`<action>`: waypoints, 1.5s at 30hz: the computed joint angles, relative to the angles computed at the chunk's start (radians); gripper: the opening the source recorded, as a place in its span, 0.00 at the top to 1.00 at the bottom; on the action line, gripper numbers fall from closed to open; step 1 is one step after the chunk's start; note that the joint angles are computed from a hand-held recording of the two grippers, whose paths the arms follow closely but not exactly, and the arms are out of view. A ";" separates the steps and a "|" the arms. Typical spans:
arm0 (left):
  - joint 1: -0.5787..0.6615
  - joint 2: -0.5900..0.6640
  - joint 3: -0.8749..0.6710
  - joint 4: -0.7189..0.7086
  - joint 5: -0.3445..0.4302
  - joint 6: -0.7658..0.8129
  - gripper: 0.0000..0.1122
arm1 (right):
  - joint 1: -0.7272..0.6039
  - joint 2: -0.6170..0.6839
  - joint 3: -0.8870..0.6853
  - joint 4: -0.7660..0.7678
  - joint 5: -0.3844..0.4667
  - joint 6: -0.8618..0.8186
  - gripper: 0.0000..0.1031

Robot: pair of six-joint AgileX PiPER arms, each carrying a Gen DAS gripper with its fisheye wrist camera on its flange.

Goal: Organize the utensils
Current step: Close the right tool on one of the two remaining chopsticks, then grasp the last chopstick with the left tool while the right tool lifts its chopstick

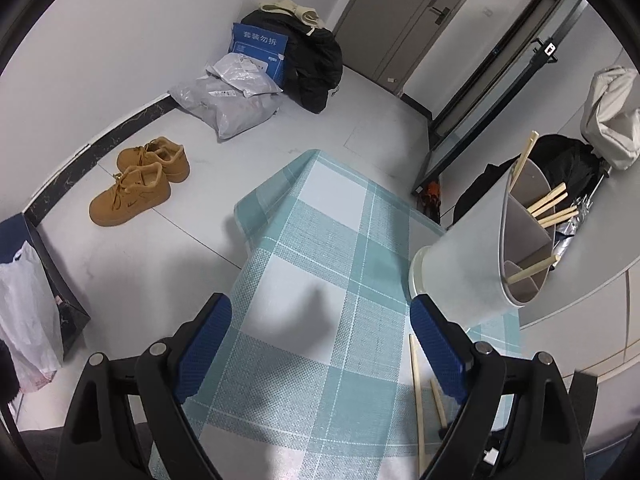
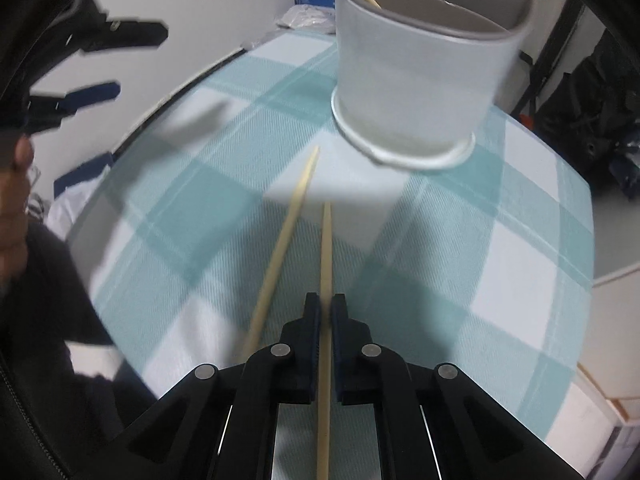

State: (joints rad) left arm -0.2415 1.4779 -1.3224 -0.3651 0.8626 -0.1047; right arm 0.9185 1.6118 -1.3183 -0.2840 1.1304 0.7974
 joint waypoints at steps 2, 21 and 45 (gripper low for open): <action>0.008 0.002 0.001 -0.006 0.003 -0.006 0.22 | 0.010 -0.012 0.006 0.005 0.020 -0.003 0.94; 0.025 0.001 0.024 -0.005 0.031 0.015 0.22 | -0.099 0.122 -0.161 0.018 -0.035 -0.088 0.97; -0.294 0.073 -0.033 0.257 0.108 -0.163 0.22 | -0.169 -0.646 0.542 -0.304 -0.508 0.668 0.97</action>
